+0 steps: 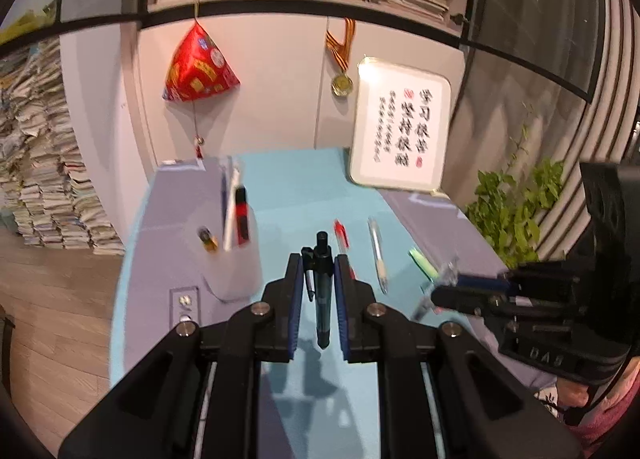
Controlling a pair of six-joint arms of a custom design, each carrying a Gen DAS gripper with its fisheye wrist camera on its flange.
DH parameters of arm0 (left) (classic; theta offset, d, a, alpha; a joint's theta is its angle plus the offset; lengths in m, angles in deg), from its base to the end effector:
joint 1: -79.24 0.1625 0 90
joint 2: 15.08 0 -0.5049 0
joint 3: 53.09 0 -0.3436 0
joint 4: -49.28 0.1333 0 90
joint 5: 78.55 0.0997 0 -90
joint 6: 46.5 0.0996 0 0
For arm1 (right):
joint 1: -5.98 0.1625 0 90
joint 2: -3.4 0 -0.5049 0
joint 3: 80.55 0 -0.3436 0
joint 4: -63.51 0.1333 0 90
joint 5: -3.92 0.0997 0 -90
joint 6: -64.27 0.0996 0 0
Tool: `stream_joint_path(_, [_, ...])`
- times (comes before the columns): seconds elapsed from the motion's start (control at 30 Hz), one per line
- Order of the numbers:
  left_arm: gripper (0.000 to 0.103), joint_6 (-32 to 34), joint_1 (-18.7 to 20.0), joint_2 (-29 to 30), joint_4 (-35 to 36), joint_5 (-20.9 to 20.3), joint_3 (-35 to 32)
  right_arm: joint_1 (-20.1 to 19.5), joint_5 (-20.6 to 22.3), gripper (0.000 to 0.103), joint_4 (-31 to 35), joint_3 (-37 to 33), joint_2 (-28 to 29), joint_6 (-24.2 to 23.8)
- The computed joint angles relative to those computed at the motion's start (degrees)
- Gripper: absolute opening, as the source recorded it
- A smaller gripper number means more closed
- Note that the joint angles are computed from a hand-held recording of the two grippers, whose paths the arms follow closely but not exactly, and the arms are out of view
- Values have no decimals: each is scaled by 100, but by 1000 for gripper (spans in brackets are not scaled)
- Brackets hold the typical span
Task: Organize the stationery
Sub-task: 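Lift the black pen with the left tool toward the cup while the right tool lifts the clear pen, then open the left tool to drop the black pen into the cup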
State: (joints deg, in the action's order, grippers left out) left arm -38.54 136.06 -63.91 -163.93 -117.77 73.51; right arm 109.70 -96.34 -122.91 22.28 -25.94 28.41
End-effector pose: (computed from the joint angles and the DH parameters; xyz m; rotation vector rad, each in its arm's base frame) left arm -0.1084 -0.5504 0.2336 0.3638 2.2146 -1.1276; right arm 0.2706 -0.6213 0.0290 1.1462 -2.6053 0.5174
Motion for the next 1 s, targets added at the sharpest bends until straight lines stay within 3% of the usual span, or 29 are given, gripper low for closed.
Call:
stream_joint_path(0.3, [14, 1109, -45, -10, -778, 729, -718, 21, 60, 12, -58, 73, -36, -50])
stream_joint_path(0.47, [14, 1356, 152, -11, -1093, 851, -1138, 25, 30, 12, -64, 38, -40, -6])
stream_joint_path(0.77, [14, 814, 689, 223, -355, 818, -1389, 57, -38, 12, -73, 31, -28, 38])
stream_joint_path(1.0, [14, 373, 830, 185, 86, 758, -1341, 78, -53, 12, -41, -11, -10, 72])
